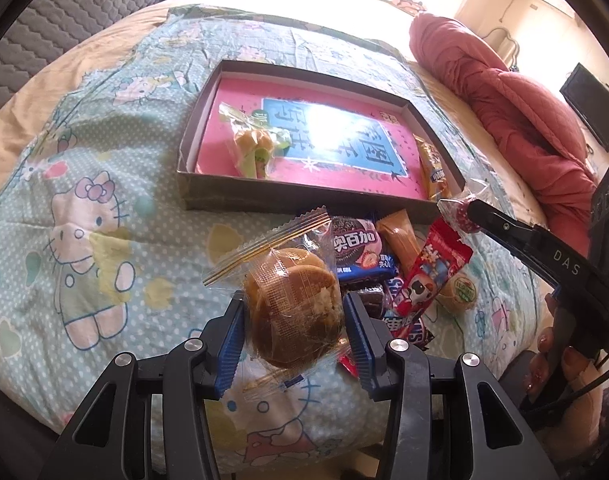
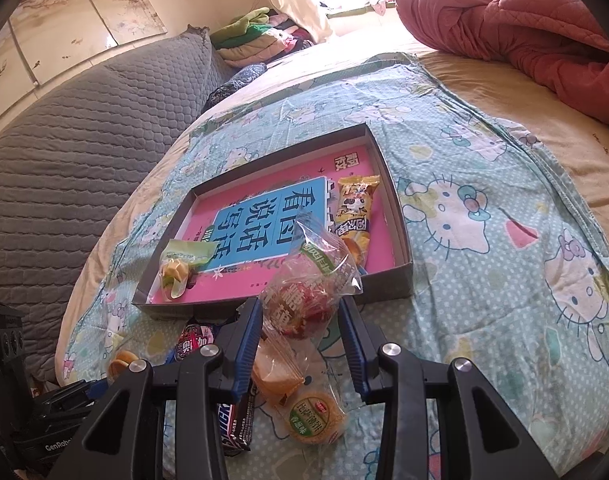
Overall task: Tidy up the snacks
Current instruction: 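Carry the bun with the left tool while the right tool carries the pastry into the tray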
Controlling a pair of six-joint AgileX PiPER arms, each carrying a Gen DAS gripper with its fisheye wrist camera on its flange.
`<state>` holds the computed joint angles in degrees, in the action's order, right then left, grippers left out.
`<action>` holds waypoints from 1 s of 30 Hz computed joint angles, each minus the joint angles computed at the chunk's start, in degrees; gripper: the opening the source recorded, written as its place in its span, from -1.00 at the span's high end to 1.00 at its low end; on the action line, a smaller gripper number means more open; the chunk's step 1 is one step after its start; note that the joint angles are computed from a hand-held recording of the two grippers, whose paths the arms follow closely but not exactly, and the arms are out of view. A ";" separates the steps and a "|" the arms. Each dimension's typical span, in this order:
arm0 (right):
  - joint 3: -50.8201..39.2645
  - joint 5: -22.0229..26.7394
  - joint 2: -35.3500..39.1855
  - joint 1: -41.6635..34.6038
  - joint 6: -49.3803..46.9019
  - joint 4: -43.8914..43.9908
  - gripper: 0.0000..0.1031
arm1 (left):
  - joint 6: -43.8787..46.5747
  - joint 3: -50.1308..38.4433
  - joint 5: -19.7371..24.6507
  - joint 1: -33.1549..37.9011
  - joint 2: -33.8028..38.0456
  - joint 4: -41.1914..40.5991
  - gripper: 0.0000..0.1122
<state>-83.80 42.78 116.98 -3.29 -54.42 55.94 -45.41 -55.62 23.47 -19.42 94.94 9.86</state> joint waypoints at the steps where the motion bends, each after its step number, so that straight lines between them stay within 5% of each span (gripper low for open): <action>1: -0.05 -0.01 -0.05 0.04 -0.14 0.09 0.23 | -0.09 0.06 -0.05 0.14 -0.16 0.22 0.12; 14: 0.67 -0.85 -1.64 0.12 -1.96 1.50 0.23 | -5.71 -0.83 0.71 0.10 -1.56 9.00 0.12; 30: -0.38 -0.74 -2.71 0.75 -5.34 4.56 0.23 | -5.00 -5.95 1.09 2.63 0.83 9.98 0.12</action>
